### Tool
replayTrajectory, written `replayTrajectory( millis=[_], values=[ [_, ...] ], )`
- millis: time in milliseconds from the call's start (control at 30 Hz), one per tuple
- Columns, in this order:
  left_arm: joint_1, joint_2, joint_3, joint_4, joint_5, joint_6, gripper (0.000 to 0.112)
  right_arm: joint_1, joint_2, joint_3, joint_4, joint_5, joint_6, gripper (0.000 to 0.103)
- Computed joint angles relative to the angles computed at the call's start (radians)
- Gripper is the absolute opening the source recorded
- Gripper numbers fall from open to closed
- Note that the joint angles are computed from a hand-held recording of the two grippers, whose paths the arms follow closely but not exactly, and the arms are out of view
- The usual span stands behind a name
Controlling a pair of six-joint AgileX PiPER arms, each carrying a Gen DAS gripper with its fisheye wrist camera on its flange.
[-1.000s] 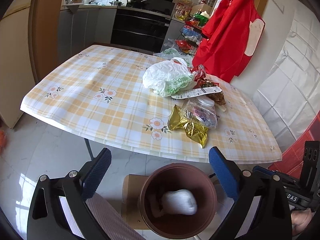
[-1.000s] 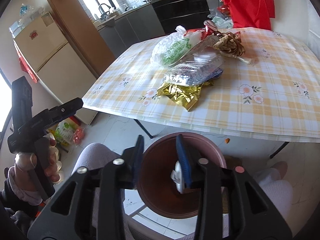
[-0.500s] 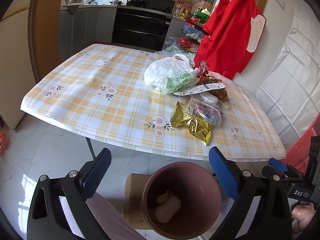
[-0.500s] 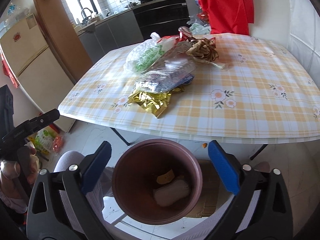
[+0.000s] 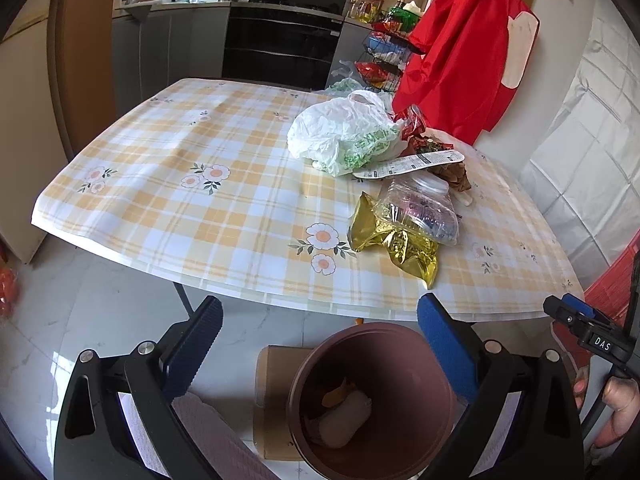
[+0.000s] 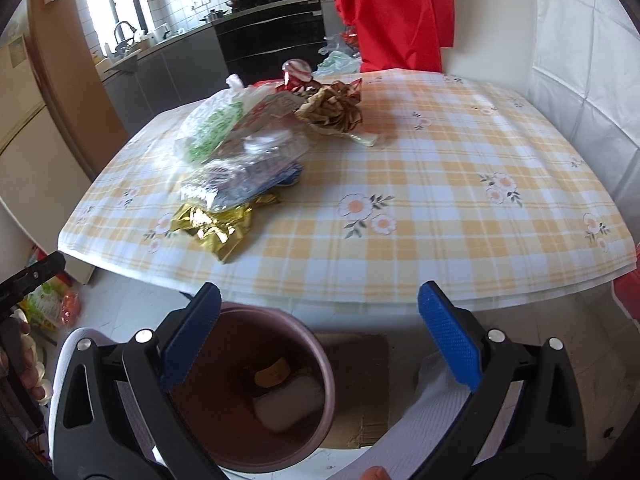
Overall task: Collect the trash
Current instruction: 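Lower the white insole into the brown bin and open the right tool, then grasp the white plastic bag with the left tool and lift it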
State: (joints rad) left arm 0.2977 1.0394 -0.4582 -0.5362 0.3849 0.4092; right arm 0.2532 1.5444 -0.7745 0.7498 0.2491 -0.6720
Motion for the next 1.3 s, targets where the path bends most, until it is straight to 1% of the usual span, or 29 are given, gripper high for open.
replayTrajectory(
  millis=[100,200,267,333,433,500,533,567,633,700,733,767,833,967,1067,1100,1133,1167,1200,1233,1300],
  values=[
    [-0.020,0.064,-0.029,0.000,-0.038,0.009,0.095,-0.027,0.045,-0.046,0.020,0.003,-0.025,0.097],
    [-0.050,0.160,-0.095,0.028,-0.090,0.004,0.095,-0.045,0.092,-0.098,0.029,0.004,-0.035,0.097],
    [-0.065,0.242,-0.163,0.029,-0.125,0.023,0.094,-0.055,0.127,-0.135,0.038,0.006,-0.044,0.097],
    [-0.083,0.331,-0.243,0.026,-0.154,0.043,0.094,-0.070,0.172,-0.188,0.050,0.026,-0.057,0.097],
    [-0.104,0.495,-0.409,0.002,-0.166,0.098,0.094,-0.082,0.227,-0.257,0.078,0.043,-0.082,0.097],
    [-0.098,0.614,-0.546,-0.091,-0.129,0.203,0.094,-0.086,0.263,-0.306,0.076,0.055,-0.083,0.097],
    [-0.097,0.675,-0.623,-0.088,-0.098,0.202,0.094,-0.088,0.279,-0.331,0.067,0.062,-0.075,0.097],
    [-0.099,0.733,-0.699,-0.046,-0.073,0.162,0.094,-0.090,0.289,-0.348,0.067,0.066,-0.076,0.097],
    [-0.113,0.849,-0.863,0.100,-0.025,0.021,0.094,-0.096,0.317,-0.397,0.040,0.077,-0.054,0.097],
    [-0.124,0.942,-0.993,0.205,0.016,-0.085,0.094,-0.097,0.337,-0.439,-0.037,0.080,0.015,0.097],
    [-0.129,0.992,-1.066,0.261,0.056,-0.140,0.093,-0.096,0.354,-0.471,-0.101,0.078,0.067,0.097],
    [-0.134,1.027,-1.115,0.300,0.079,-0.182,0.092,-0.098,0.366,-0.494,-0.124,0.088,0.081,0.097],
    [-0.136,1.094,-1.201,0.301,0.129,-0.188,0.091,-0.114,0.393,-0.543,-0.089,0.123,0.033,0.097],
    [-0.141,1.168,-1.274,0.309,0.172,-0.191,0.090,-0.112,0.440,-0.618,-0.154,0.129,0.051,0.097],
    [-0.135,1.192,-1.288,0.269,0.188,-0.165,0.079,-0.111,0.495,-0.701,-0.195,0.154,0.042,0.097],
    [-0.129,1.194,-1.283,0.237,0.190,-0.133,0.068,-0.111,0.514,-0.730,-0.188,0.163,0.015,0.097],
    [-0.128,1.190,-1.273,0.231,0.185,-0.120,0.052,-0.109,0.532,-0.755,-0.191,0.165,-0.004,0.097],
    [-0.129,1.179,-1.253,0.243,0.166,-0.120,0.045,-0.106,0.549,-0.784,-0.200,0.171,-0.017,0.097],
    [-0.126,1.165,-1.228,0.229,0.143,-0.099,0.023,-0.104,0.569,-0.815,-0.204,0.178,-0.031,0.097],
    [-0.121,1.147,-1.203,0.204,0.126,-0.076,0.014,-0.100,0.599,-0.864,-0.211,0.191,-0.049,0.097],
    [-0.103,1.099,-1.145,0.125,0.088,-0.014,0.007,-0.090,0.641,-0.932,-0.220,0.206,-0.072,0.097]
  ],
)
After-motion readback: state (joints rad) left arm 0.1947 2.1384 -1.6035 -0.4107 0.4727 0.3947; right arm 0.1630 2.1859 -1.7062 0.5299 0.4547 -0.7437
